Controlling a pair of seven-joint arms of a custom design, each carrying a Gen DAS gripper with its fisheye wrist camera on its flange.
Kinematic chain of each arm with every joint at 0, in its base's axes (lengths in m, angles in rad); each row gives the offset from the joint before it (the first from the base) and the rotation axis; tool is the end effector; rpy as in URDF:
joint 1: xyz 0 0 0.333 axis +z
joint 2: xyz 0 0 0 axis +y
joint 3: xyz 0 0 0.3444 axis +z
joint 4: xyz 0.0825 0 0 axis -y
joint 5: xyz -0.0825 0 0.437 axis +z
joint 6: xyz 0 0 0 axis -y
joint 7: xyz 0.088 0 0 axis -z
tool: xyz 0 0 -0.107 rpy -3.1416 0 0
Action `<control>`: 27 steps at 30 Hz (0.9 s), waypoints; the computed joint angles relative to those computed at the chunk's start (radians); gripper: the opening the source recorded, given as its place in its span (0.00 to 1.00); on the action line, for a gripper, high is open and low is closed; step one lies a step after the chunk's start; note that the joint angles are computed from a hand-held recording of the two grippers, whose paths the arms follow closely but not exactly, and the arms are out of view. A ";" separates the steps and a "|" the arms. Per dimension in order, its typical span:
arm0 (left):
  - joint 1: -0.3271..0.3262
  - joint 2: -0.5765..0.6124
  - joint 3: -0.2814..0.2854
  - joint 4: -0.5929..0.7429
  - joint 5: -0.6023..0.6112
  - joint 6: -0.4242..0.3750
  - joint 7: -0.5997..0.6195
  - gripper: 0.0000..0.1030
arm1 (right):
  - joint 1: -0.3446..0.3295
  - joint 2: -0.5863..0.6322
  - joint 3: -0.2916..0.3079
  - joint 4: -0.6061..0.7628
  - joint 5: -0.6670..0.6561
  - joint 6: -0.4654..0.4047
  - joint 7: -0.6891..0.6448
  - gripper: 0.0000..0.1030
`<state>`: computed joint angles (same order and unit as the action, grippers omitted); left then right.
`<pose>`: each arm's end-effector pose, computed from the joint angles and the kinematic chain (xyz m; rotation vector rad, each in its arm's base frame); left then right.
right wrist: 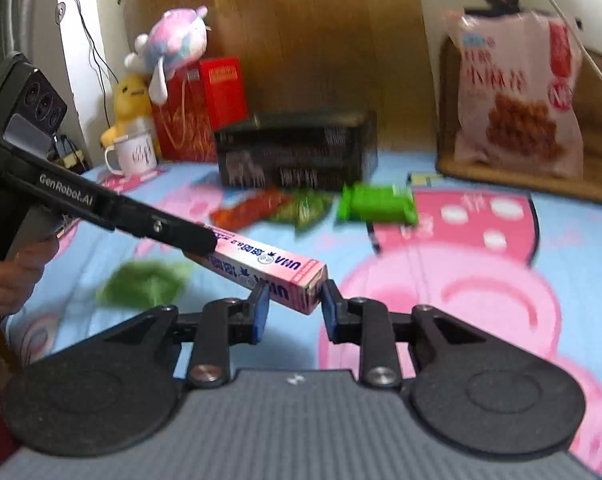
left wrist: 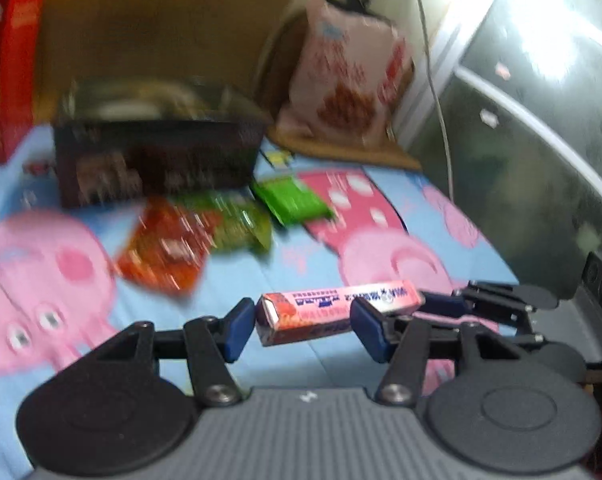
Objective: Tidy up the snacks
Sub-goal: 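Place the pink candy box into the tin and open the left tool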
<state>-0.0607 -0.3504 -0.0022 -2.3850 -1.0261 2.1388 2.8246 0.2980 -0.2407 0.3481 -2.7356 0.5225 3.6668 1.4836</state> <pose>0.4916 -0.0677 0.4843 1.0766 -2.5573 1.3133 0.3942 0.2192 0.4160 -1.5751 1.3473 -0.6886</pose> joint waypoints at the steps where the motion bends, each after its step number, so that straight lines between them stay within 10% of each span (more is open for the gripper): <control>1: 0.000 0.018 -0.007 0.019 -0.003 0.026 -0.010 0.51 | -0.003 0.019 -0.015 0.021 -0.028 -0.001 0.000 0.30; 5: -0.009 0.113 -0.033 0.137 -0.042 0.150 -0.059 0.52 | -0.014 0.133 -0.085 0.168 -0.136 0.002 -0.052 0.30; 12: -0.008 0.332 -0.095 0.378 -0.054 0.359 -0.220 0.57 | -0.024 0.365 -0.261 0.527 -0.580 -0.103 0.263 0.31; 16: -0.008 0.402 -0.135 0.416 0.058 0.448 -0.332 0.57 | 0.145 0.434 -0.402 0.622 -0.345 -0.158 0.067 0.38; 24: 0.051 0.239 -0.067 0.227 -0.248 0.217 -0.028 0.57 | -0.092 0.278 -0.328 0.308 -0.761 0.027 0.621 0.38; 27: 0.034 0.236 -0.082 0.193 -0.147 0.211 -0.077 0.57 | -0.070 0.255 -0.311 0.260 -0.589 -0.012 0.453 0.40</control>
<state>-0.0264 -0.1148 -0.0845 -2.1917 -1.1735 2.3500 2.7477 0.2281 0.0143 0.0372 -2.4754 -0.0662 3.6544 1.9365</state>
